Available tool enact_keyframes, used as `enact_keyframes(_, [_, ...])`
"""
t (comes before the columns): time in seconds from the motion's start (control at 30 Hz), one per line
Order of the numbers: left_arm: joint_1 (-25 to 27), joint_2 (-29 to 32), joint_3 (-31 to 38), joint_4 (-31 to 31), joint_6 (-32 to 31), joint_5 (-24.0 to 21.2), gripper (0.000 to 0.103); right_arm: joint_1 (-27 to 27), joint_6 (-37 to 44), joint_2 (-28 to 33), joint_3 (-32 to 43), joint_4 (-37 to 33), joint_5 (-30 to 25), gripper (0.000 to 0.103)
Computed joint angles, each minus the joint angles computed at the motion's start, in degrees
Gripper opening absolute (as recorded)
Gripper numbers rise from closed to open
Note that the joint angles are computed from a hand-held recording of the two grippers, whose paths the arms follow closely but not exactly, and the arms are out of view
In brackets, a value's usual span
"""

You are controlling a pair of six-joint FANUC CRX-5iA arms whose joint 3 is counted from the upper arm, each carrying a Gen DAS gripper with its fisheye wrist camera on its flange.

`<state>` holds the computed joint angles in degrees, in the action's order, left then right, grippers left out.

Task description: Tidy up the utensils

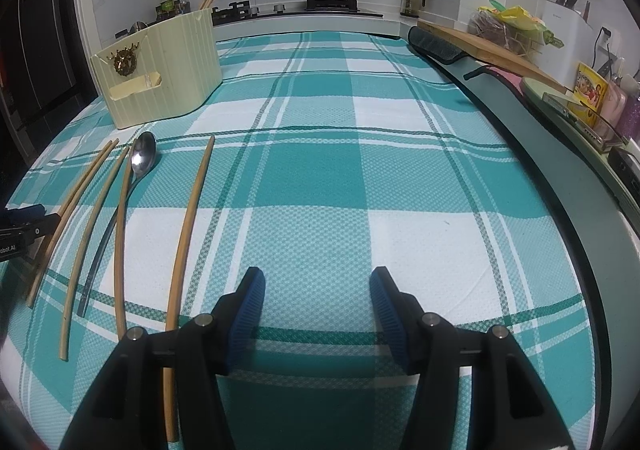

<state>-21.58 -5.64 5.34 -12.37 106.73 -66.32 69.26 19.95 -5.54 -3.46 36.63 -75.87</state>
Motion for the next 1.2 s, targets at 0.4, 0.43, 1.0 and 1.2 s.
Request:
enact_keyframes(0.4, [1.4, -3.8, -2.3, -2.6, 4.7, -3.0, 0.005, 0.0, 14.2, 8.2, 13.6, -10.0, 0.4, 0.034])
enact_keyframes(0.43, [2.1, -4.6, -3.0, -2.3, 4.5, -3.0, 0.005, 0.0, 14.6, 8.6, 13.7, -10.3, -0.3, 0.023])
enact_keyframes(1.0, [12.0, -10.3, -9.9, 4.3, -3.3, -0.9, 0.079, 0.1, 12.2, 6.1, 10.2, -5.2, -7.3, 0.056])
enact_keyframes(1.2, [12.9, -9.2, -9.2, 4.2, -3.9, -2.2, 0.094, -0.3, 9.1, 3.3, 5.7, -5.0, -2.1, 0.059])
